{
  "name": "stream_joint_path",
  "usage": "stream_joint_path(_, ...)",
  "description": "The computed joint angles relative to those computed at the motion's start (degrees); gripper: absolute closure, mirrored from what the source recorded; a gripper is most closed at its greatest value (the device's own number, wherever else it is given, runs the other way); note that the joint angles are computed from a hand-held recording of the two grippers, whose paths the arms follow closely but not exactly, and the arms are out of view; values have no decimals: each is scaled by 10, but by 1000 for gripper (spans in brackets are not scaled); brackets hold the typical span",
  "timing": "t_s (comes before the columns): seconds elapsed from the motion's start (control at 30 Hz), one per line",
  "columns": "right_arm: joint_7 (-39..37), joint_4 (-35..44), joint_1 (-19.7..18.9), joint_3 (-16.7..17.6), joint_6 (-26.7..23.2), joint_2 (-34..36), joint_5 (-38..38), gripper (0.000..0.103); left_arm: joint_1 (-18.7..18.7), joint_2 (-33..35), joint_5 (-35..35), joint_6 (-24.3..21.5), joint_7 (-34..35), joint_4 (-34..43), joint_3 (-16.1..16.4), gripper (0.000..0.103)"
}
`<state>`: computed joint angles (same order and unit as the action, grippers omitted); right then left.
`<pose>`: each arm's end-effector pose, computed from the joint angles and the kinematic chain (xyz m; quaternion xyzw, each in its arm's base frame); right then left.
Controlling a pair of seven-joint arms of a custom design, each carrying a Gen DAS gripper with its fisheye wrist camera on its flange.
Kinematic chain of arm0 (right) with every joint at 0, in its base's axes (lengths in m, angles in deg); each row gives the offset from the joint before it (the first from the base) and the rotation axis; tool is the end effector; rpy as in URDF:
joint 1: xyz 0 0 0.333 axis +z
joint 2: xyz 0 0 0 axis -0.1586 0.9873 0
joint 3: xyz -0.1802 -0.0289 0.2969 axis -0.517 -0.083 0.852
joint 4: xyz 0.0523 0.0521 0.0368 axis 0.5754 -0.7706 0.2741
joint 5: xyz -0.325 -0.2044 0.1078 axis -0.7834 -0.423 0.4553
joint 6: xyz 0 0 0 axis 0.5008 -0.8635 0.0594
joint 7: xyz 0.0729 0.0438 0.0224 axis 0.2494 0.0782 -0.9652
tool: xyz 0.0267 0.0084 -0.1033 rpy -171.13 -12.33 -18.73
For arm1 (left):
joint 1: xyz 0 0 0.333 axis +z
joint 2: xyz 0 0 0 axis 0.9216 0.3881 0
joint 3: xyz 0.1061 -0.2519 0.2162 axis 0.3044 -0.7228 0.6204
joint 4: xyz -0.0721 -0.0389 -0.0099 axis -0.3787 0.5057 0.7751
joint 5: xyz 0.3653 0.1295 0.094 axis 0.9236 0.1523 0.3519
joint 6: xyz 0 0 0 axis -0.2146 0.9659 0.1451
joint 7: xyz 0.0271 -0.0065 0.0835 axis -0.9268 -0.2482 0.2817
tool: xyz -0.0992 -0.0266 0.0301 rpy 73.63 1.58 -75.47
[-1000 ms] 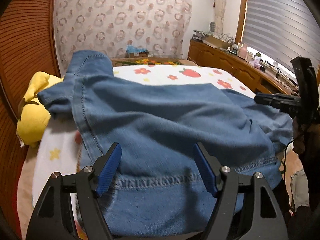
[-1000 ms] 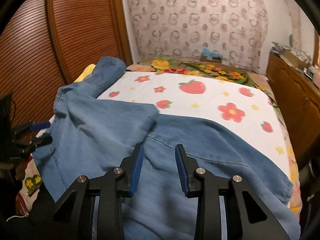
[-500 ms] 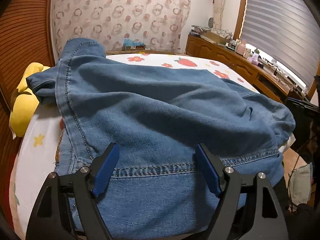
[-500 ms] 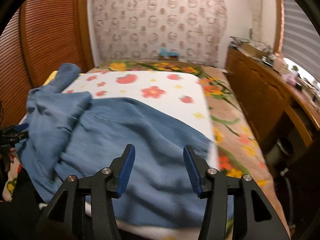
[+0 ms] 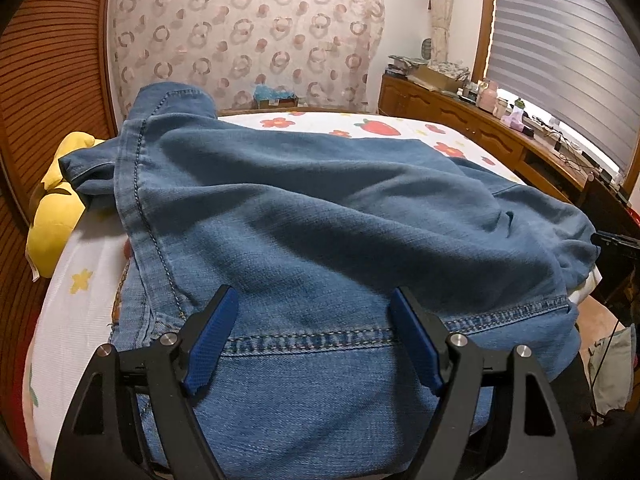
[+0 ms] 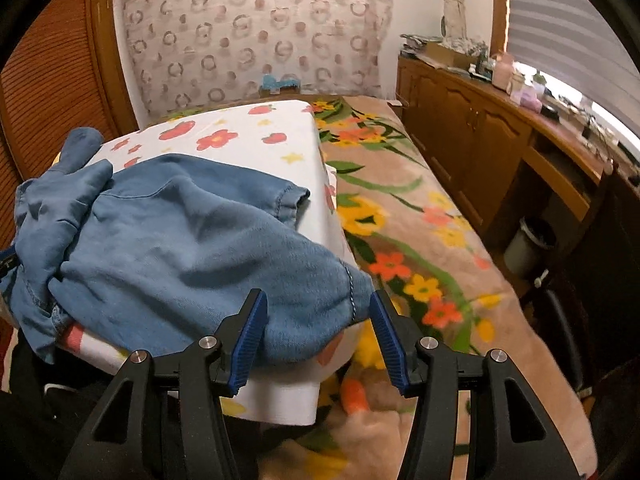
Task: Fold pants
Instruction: 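Grasp the folded jeans edge near the hem with the right tool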
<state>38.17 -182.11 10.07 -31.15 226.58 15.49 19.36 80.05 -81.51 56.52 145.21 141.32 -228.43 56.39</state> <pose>0.4416 0.1491 0.4814 -0.7429 0.5402 -0.2228 0.3266 0.3771 -0.1026 0.4582 -0.6820 0.5985 -0.3116 0.2820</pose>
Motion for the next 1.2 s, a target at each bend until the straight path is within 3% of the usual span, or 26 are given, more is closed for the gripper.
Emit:
stream_joint_path(0.13, -24, 8, 33, -33, -11, 7, 29, 48, 22, -2, 7, -9, -11, 6, -26, 24)
stream_joint_path(0.27, -79, 14, 84, -82, -14, 13, 95, 48, 25, -2, 15, -7, -17, 5, -26, 24)
stream_joint_path(0.53, -149, 22, 123, -101, -10, 23, 186, 48, 28, -1, 20, -4, -23, 6, -28, 24)
stream_joint_path(0.6, -174, 22, 137, -110, -10, 22, 217, 59, 33, -2, 21, -6, -26, 7, -33, 24)
stream_joint_path(0.63, -166, 20, 126, -98, -7, 22, 213, 62, 32, -3, 22, -7, -26, 6, -32, 24)
stream_joint_path(0.7, -163, 17, 111, -85, 1, 22, 212, 85, 29, -4, 23, -8, -27, 7, -28, 24)
stream_joint_path(0.8, -211, 17, 179, -141, 5, 8, 270, 90, 25, -3, 23, -9, -29, 7, -24, 24)
stream_joint_path(0.9, -222, 12, 184, -137, 24, -4, 277, 92, 6, -6, 19, -23, -28, 9, -8, 24)
stream_joint_path(0.97, -234, 12, 220, -164, 36, -18, 284, 93, -15, -8, 15, -28, -26, 8, 13, 24)
stream_joint_path(1.07, -246, 20, 272, -200, 53, -39, 270, 94, -46, -15, 6, -30, -21, 5, 41, 24)
stream_joint_path(1.2, -254, 49, 332, -231, 61, -51, 231, 95, -52, -34, 4, -35, -17, 2, 44, 24)
